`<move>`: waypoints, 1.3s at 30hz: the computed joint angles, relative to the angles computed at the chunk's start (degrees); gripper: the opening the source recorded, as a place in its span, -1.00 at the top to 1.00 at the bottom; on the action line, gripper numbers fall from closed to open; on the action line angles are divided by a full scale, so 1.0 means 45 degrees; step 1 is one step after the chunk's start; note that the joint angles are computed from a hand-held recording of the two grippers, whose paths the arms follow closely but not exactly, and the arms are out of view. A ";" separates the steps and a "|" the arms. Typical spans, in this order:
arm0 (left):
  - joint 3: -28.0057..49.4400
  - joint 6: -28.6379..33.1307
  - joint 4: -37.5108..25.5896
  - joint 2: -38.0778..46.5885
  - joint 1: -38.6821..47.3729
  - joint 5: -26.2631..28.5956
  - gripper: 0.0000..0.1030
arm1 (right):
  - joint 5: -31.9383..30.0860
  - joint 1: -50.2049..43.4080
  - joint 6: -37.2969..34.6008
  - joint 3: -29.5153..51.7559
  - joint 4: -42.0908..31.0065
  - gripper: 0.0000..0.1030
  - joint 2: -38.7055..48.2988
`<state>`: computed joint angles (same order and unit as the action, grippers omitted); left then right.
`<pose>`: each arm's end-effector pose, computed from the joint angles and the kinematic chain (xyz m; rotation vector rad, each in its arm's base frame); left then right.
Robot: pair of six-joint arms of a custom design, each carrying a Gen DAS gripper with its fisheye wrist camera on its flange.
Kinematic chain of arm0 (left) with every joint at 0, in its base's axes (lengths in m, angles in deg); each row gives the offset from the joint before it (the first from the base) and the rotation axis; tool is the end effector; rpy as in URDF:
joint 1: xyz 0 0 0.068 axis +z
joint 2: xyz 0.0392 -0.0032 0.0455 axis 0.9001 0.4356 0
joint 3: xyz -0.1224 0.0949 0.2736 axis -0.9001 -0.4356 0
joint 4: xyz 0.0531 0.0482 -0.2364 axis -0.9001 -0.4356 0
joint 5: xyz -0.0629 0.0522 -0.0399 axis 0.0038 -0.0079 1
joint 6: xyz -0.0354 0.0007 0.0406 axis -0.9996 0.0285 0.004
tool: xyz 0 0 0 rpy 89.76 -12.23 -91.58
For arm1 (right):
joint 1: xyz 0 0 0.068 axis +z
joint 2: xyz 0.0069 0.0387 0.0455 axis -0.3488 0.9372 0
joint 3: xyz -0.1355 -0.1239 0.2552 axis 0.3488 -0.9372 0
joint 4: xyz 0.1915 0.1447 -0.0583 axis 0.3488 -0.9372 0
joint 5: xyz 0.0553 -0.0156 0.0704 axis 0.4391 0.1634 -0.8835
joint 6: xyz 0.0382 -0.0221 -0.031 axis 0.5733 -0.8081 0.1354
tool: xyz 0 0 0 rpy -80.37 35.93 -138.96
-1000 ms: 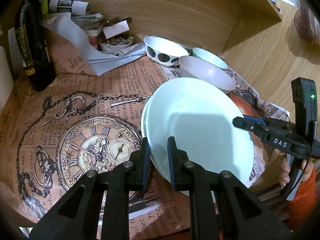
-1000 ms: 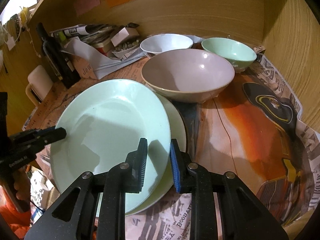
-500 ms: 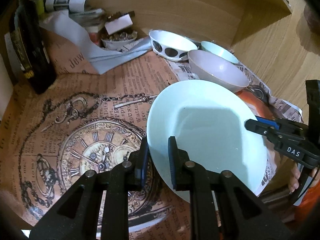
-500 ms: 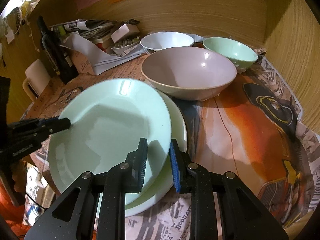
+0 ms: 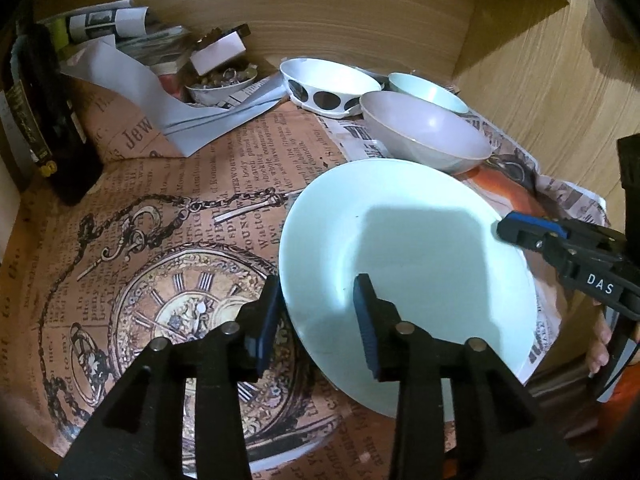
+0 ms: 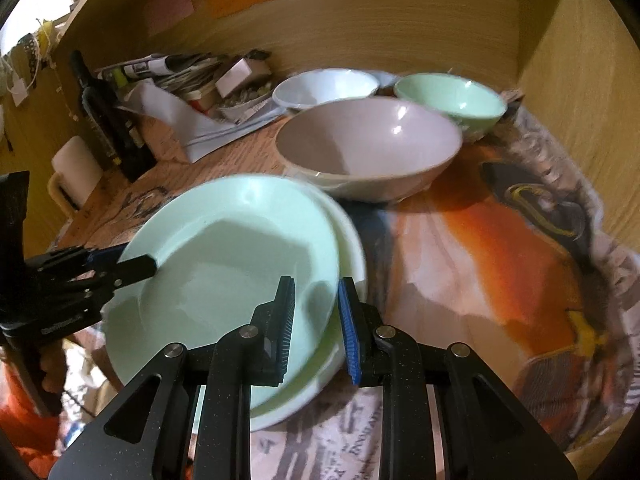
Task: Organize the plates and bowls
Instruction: 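Carry the mint plate over the white plate and lower it onto the stack, then open both tools off the mint plate and move to the pale pink bowl, then close both tools on the pale pink bowl rim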
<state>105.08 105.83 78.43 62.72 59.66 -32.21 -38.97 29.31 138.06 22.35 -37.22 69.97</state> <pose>0.3941 -0.0492 0.0835 0.8771 2.3206 -0.5167 0.2543 0.2691 0.0650 0.3699 2.3103 0.1313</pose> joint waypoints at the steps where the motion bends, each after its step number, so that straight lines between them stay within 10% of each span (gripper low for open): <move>1: 0.0053 -0.0018 -0.0092 -0.0009 0.0044 0.0124 0.26 | 0.0402 0.0126 -0.0004 0.0012 -0.0197 0.60 -0.0104; 19: -0.0826 -0.1793 0.2531 -0.2383 0.0155 0.1238 -0.32 | 0.2415 -0.0258 -0.0263 -0.1345 0.0985 -0.18 -0.1512; 39: 0.6892 -0.2293 -0.3309 0.1648 -0.2459 -0.0368 -0.39 | 0.0356 -0.3544 -0.1874 -0.1834 0.4008 -0.33 -0.0568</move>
